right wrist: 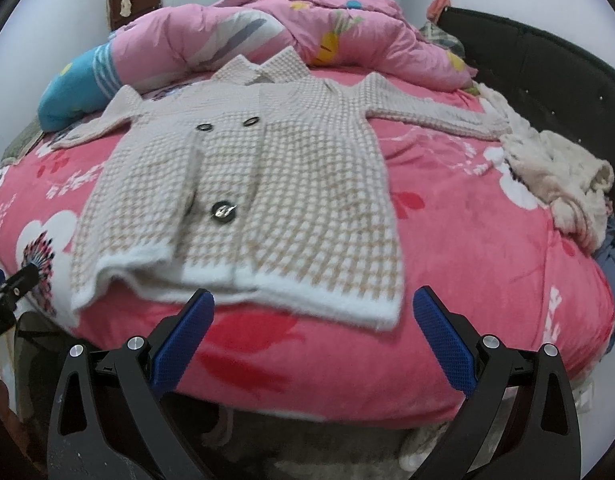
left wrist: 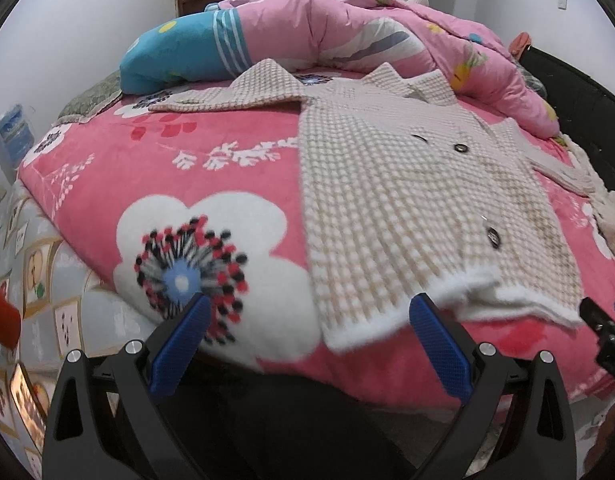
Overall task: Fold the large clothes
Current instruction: 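Move both grippers down toward the cardigan's buttoned front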
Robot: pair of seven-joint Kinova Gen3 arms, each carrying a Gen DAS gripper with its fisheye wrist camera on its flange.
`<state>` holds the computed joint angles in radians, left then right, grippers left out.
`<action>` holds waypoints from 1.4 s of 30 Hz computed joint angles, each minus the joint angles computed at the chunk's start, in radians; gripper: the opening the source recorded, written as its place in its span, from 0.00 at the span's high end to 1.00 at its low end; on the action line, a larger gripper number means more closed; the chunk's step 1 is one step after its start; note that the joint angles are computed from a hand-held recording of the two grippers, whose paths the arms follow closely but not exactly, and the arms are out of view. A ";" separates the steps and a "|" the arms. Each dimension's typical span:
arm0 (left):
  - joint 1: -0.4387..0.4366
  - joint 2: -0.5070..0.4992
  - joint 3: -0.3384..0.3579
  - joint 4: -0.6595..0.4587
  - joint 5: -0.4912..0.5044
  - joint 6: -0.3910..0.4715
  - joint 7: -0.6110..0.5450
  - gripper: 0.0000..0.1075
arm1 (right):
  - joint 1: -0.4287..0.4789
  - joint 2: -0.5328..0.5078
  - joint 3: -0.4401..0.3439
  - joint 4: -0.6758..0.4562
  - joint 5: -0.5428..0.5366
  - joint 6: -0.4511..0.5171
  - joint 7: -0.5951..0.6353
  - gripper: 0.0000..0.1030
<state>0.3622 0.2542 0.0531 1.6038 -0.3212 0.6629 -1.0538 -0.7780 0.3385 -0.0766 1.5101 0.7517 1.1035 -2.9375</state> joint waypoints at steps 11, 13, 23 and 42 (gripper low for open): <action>0.020 0.297 -0.030 -0.361 0.023 0.149 -0.131 0.09 | 0.216 0.140 0.000 -0.146 -0.281 -0.206 0.379 0.07; 0.026 0.338 -0.039 -0.408 0.034 0.194 -0.145 0.09 | 0.278 0.184 -0.042 -0.189 -0.349 -0.180 0.460 0.07; -0.031 0.387 -0.031 -0.442 0.148 0.223 -0.219 0.08 | 0.234 0.132 0.059 -0.046 -0.446 -0.342 0.546 0.06; -0.075 0.342 -0.009 -0.342 0.206 0.115 -0.304 0.08 | 0.296 0.029 0.023 0.049 -0.536 -0.395 0.660 0.07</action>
